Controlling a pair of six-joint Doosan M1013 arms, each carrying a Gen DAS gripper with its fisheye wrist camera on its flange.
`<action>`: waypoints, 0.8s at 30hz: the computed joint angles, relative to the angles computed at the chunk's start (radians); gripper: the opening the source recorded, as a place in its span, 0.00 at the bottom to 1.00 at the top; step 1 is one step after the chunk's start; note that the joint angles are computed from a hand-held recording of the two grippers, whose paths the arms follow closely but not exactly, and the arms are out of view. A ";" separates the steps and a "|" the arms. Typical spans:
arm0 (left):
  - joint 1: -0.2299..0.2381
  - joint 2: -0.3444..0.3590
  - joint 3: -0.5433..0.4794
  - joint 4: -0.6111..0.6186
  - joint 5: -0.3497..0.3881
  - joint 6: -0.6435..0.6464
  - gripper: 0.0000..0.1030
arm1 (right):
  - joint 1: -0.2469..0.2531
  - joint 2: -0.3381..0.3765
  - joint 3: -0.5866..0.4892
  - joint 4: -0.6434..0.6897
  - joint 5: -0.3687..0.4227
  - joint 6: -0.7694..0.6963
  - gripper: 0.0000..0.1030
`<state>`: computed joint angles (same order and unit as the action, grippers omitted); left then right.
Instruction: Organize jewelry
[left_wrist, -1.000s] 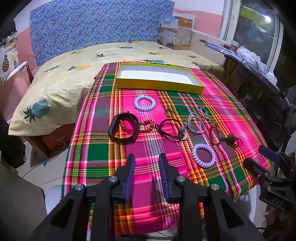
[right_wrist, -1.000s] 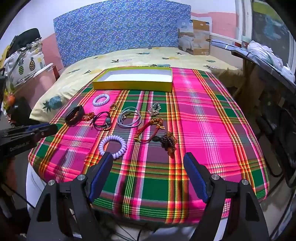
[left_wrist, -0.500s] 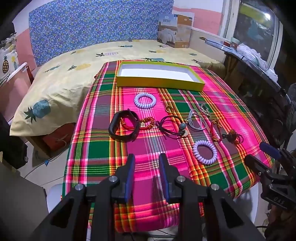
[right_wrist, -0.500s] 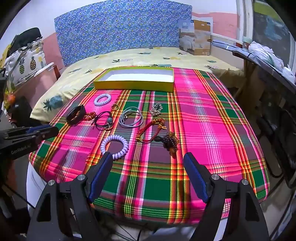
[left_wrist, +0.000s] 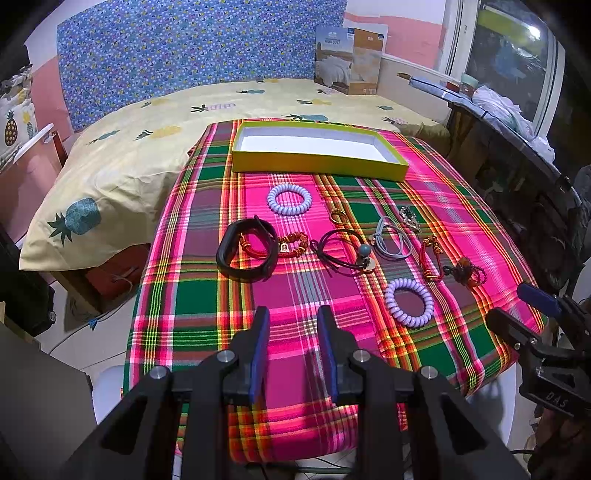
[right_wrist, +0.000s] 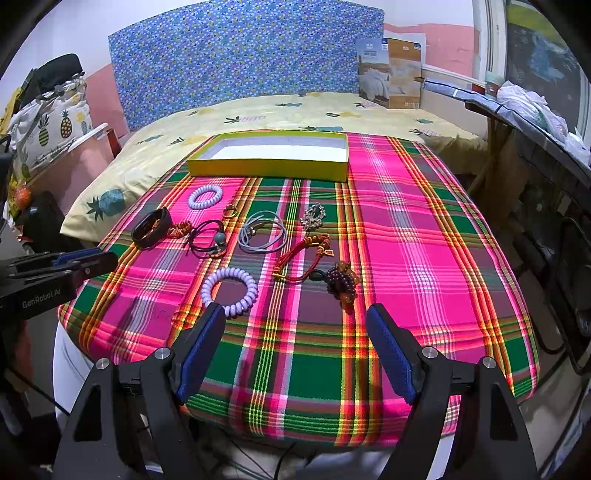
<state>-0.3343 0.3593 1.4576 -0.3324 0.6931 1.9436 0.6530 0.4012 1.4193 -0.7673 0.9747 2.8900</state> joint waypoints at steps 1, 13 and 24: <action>0.000 0.000 0.000 0.002 -0.001 -0.002 0.27 | 0.000 0.000 0.001 0.001 -0.001 0.000 0.76; 0.001 0.000 0.002 -0.003 0.001 0.008 0.27 | 0.000 0.002 -0.001 0.000 -0.001 0.000 0.76; 0.000 0.002 0.001 0.002 0.001 0.002 0.27 | 0.000 0.004 -0.004 0.006 -0.001 -0.002 0.76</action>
